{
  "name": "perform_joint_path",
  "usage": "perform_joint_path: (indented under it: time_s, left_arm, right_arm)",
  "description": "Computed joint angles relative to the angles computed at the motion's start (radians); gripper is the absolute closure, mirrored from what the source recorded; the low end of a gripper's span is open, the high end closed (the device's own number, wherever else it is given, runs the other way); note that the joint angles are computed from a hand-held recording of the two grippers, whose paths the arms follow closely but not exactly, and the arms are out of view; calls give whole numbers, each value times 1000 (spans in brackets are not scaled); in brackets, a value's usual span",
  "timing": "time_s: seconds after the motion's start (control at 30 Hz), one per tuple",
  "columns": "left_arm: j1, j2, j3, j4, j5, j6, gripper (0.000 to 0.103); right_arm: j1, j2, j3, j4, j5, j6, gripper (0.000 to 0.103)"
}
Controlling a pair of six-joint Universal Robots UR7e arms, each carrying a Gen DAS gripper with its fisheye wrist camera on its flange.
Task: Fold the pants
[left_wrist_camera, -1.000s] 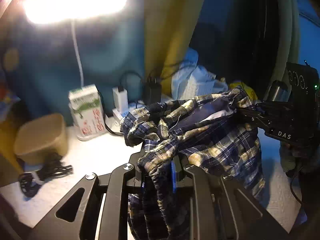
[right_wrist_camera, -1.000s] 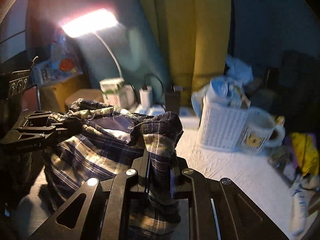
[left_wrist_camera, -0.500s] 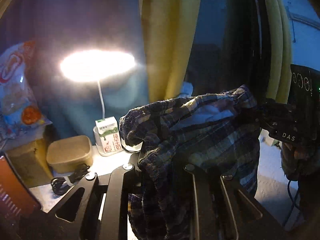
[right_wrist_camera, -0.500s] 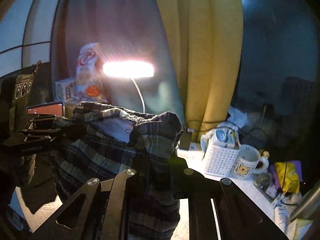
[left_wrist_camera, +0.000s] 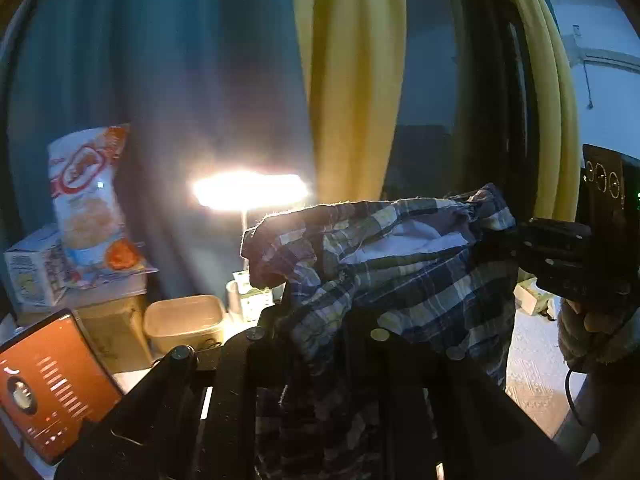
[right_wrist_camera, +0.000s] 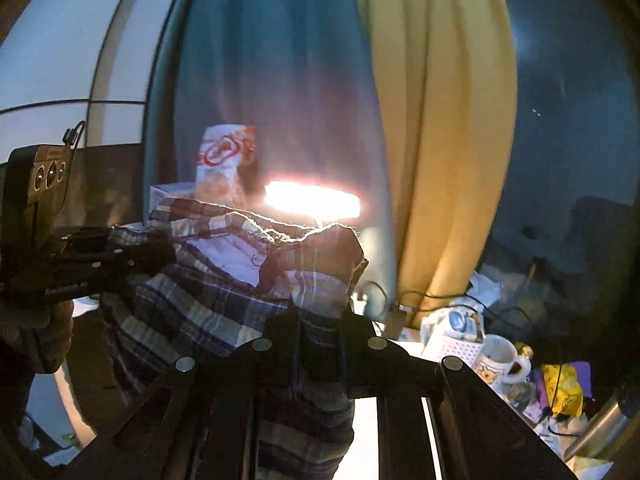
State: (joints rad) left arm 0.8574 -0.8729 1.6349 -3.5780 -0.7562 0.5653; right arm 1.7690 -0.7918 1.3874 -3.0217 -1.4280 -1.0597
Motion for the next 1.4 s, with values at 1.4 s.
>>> perform_joint_path:
  time_s: [1.4]
  left_arm:
    - [236,-90,117,146,77,-277,87]
  right_arm:
    - [45,382,-304,260,-198,100,89]
